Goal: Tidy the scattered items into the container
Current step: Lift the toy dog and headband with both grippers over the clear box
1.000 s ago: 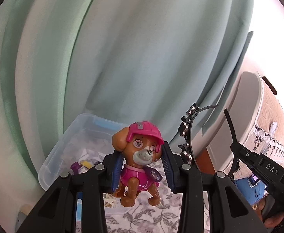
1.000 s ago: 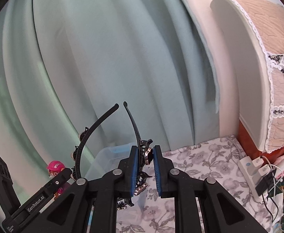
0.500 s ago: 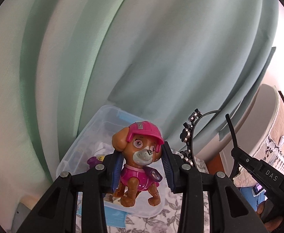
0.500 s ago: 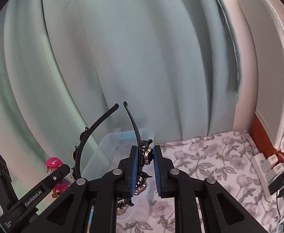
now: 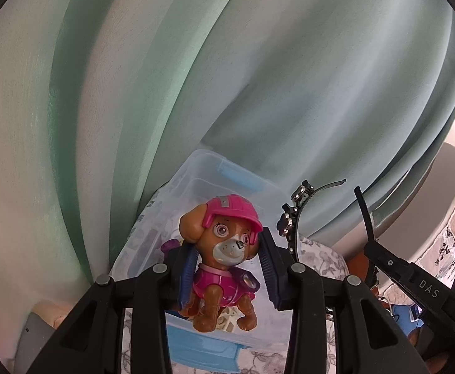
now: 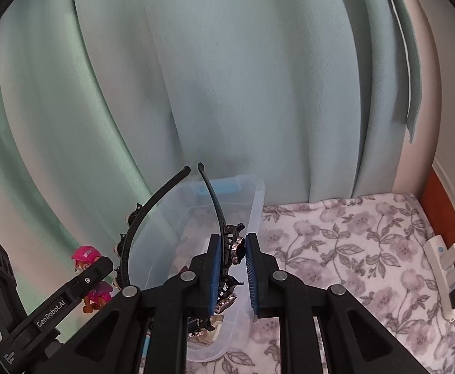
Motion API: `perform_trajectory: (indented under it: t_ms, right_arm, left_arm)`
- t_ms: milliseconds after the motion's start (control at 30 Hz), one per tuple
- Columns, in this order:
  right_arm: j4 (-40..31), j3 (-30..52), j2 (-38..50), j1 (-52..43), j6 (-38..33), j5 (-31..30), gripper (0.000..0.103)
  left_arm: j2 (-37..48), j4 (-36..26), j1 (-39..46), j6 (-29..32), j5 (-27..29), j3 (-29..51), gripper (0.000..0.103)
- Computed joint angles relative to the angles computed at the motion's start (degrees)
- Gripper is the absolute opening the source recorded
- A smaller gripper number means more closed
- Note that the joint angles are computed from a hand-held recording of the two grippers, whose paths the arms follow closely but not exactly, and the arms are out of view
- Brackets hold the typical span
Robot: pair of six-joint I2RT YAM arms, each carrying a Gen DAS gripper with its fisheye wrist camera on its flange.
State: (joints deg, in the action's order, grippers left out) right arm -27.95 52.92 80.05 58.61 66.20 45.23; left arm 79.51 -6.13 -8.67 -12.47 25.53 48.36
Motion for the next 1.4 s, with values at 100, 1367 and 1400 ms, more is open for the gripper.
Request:
perform_trajectory:
  t_ms: [100, 1367, 1400]
  right_arm:
    - [2.85, -0.69, 1.45, -1.49, -1.68, -1.78, 0.017]
    - [14.16, 0.5, 14.26, -9.26, -8.83, -13.56, 0.017]
    - [14.09, 0.52, 14.26, -9.32, -8.91, -13.57, 0.017]
  left_arm:
    - [1.41, 0.3, 0.42, 0.26, 0.2, 0.18, 0.039]
    - [14.44, 2.36, -0.29, 1.5, -0.81, 5.14, 0.039]
    - [15.08, 2.69, -0.72, 1.32, -1.1, 5.51, 0.04]
